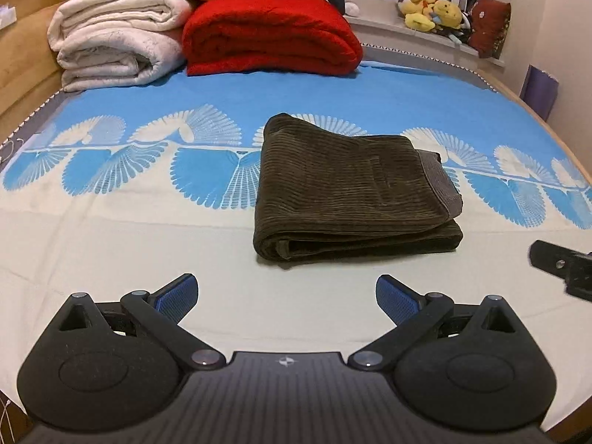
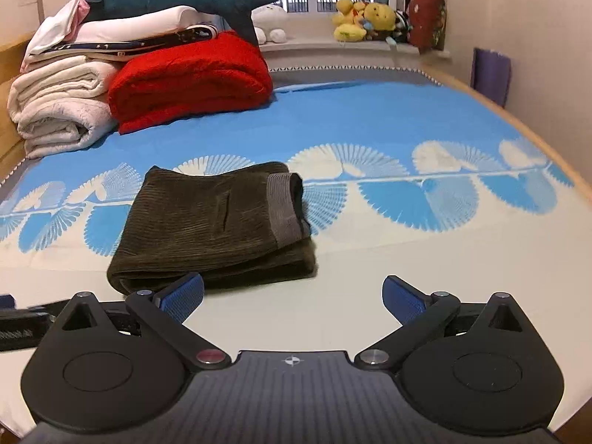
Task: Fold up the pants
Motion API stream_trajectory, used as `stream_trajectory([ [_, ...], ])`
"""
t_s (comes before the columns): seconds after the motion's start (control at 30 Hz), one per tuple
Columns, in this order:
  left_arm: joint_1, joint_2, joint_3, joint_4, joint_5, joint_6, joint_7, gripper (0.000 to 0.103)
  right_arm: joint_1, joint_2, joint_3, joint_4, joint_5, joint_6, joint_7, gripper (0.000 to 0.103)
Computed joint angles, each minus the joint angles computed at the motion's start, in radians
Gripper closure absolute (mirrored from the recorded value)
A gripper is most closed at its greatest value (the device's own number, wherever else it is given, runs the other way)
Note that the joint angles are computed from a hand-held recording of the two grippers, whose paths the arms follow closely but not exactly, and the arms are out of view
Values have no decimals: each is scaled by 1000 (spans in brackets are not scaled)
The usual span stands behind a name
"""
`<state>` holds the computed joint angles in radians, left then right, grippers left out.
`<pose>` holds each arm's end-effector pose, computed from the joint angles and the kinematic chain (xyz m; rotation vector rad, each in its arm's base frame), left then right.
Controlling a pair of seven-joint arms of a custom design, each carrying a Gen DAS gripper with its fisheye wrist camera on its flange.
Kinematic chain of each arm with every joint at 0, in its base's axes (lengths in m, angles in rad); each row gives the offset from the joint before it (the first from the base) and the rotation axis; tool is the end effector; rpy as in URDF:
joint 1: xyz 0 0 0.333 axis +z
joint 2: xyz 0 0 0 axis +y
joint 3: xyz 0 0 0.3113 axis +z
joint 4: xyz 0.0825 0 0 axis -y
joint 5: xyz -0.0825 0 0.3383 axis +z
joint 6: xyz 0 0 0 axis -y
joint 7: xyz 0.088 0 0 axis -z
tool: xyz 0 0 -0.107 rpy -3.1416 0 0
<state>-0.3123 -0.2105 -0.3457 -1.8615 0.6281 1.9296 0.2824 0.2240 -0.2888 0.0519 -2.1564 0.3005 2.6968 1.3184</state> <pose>0.3920 -0.2747 0.6406 -2.1140 1.2829 -0.4843 0.4598 0.1234 0.6260 -1.9022 1.3771 -0.5228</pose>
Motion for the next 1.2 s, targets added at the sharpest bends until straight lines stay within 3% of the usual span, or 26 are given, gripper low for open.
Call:
stream_trajectory([
  [0.27, 7, 16, 10, -7, 23, 25, 4, 1, 12, 11, 29, -3, -45, 20, -4, 1],
  [0.63, 11, 11, 13, -18, 15, 47, 27, 1, 46, 11, 25, -10, -36, 43, -59, 1],
  [1.2, 15, 6, 15, -30, 9, 63, 34, 1, 44, 8, 27, -14, -36, 43, -69, 1],
])
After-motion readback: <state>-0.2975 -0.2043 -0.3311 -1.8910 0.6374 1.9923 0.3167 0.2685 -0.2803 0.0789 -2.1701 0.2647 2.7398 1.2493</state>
